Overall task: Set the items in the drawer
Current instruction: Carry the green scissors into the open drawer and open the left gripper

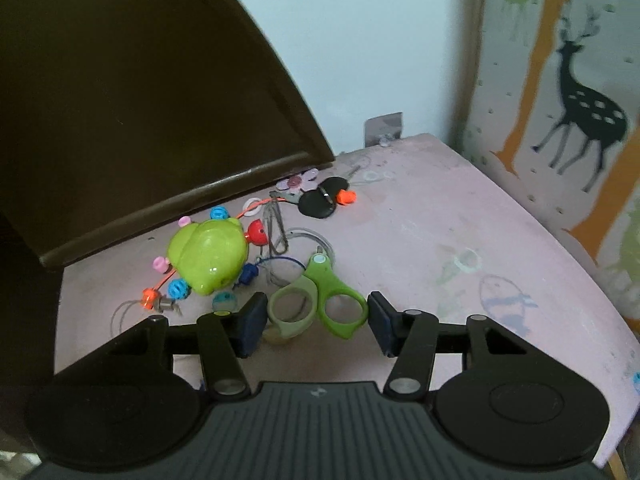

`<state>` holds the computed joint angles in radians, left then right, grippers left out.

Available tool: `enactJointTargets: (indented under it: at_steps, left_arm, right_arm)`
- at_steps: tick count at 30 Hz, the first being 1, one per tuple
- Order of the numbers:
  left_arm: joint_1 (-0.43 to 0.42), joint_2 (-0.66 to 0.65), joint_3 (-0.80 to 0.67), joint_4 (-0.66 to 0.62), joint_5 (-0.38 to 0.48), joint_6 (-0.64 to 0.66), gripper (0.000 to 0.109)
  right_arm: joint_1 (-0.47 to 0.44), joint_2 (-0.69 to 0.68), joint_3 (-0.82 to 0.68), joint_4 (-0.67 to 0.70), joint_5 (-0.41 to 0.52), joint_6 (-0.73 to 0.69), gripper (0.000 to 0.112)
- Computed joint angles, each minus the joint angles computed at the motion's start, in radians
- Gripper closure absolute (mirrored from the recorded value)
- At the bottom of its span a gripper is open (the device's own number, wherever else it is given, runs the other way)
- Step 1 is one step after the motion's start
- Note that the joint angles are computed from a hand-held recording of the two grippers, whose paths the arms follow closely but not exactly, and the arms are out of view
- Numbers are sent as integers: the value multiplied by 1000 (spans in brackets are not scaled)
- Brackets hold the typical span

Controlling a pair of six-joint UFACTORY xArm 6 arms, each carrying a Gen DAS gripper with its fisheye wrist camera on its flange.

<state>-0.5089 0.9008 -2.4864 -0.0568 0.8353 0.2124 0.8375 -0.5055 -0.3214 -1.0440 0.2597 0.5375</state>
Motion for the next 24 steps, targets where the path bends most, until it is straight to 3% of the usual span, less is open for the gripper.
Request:
enactJointTargets:
  at_steps: [8,12,19,24]
  left_arm:
    - [-19,-428,626,-102,-210,77,55]
    - [-40,-634,911,-186,-267,136,55]
    - [-81,-935,1263,-315,-247,209,55]
    - [-110,-1025,1401,-325,-178,211,55]
  right_arm:
    - [4,2,-4,18,10,-27,104]
    - [7,7,-10,28,18,-38,104]
    - [6,11,-14,21,21,-37,104]
    - [9,17,-20,19,28,-35,104]
